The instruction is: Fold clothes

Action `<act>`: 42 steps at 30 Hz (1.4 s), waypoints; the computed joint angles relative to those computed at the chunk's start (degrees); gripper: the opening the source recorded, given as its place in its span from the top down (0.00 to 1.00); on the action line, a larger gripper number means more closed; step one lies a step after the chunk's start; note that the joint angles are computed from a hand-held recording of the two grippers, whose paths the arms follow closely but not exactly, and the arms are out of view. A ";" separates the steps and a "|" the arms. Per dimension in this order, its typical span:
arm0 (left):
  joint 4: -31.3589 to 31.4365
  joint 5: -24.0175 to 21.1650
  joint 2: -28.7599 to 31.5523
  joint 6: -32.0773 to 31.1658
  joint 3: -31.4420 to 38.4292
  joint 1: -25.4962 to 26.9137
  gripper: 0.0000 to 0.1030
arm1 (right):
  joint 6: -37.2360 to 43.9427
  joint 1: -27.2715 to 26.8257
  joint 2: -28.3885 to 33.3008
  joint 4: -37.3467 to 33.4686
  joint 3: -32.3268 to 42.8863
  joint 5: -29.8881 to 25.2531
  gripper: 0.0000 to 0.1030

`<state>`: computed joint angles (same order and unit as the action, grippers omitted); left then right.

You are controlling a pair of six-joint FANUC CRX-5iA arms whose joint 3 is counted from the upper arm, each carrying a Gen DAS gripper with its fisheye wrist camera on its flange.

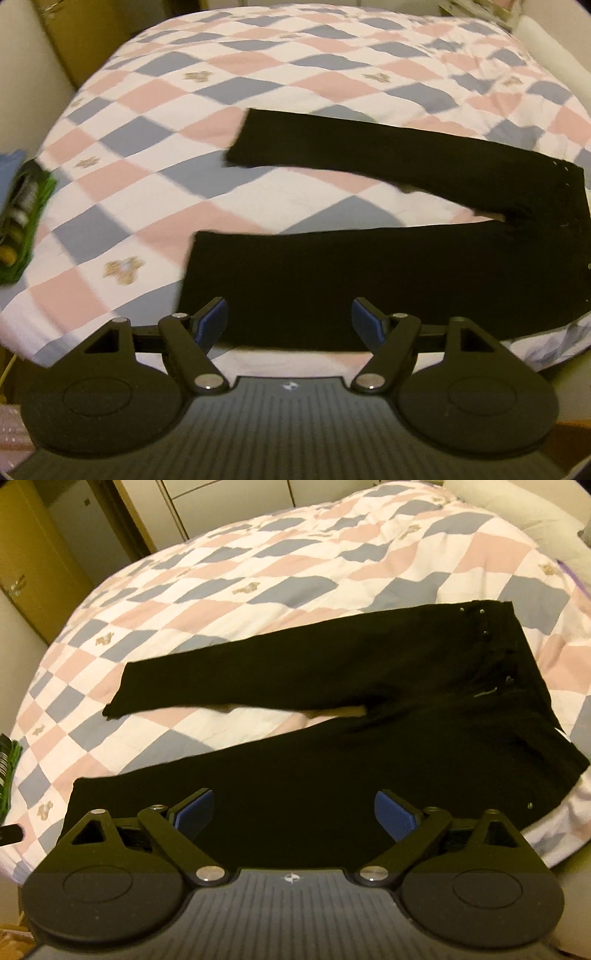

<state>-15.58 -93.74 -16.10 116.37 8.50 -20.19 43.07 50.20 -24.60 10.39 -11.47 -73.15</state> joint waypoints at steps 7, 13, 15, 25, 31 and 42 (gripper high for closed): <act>5.82 6.98 14.39 1.41 6.97 -3.32 0.31 | 23.77 -25.46 3.59 -18.94 5.10 3.43 0.12; 10.20 14.70 22.75 3.01 9.29 -4.49 0.31 | 43.93 -40.07 14.80 -29.45 12.60 0.03 0.12; 11.79 17.21 24.44 1.46 8.95 -3.71 0.31 | 47.84 -42.34 19.28 -31.08 15.47 -1.34 0.12; 25.60 33.47 32.60 -31.24 7.05 6.72 0.32 | 67.72 -49.14 43.70 -48.30 39.33 -11.29 0.28; 34.43 31.18 43.28 -50.69 15.33 12.93 0.32 | 73.61 -48.08 57.41 -50.17 57.28 -19.53 0.37; 40.60 20.20 58.14 -65.43 30.87 17.94 0.32 | 71.10 -46.10 75.90 -47.53 83.89 -30.14 0.31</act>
<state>25.03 -73.54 42.05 50.94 39.37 -2.25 114.18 4.10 51.30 -37.14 72.41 -103.29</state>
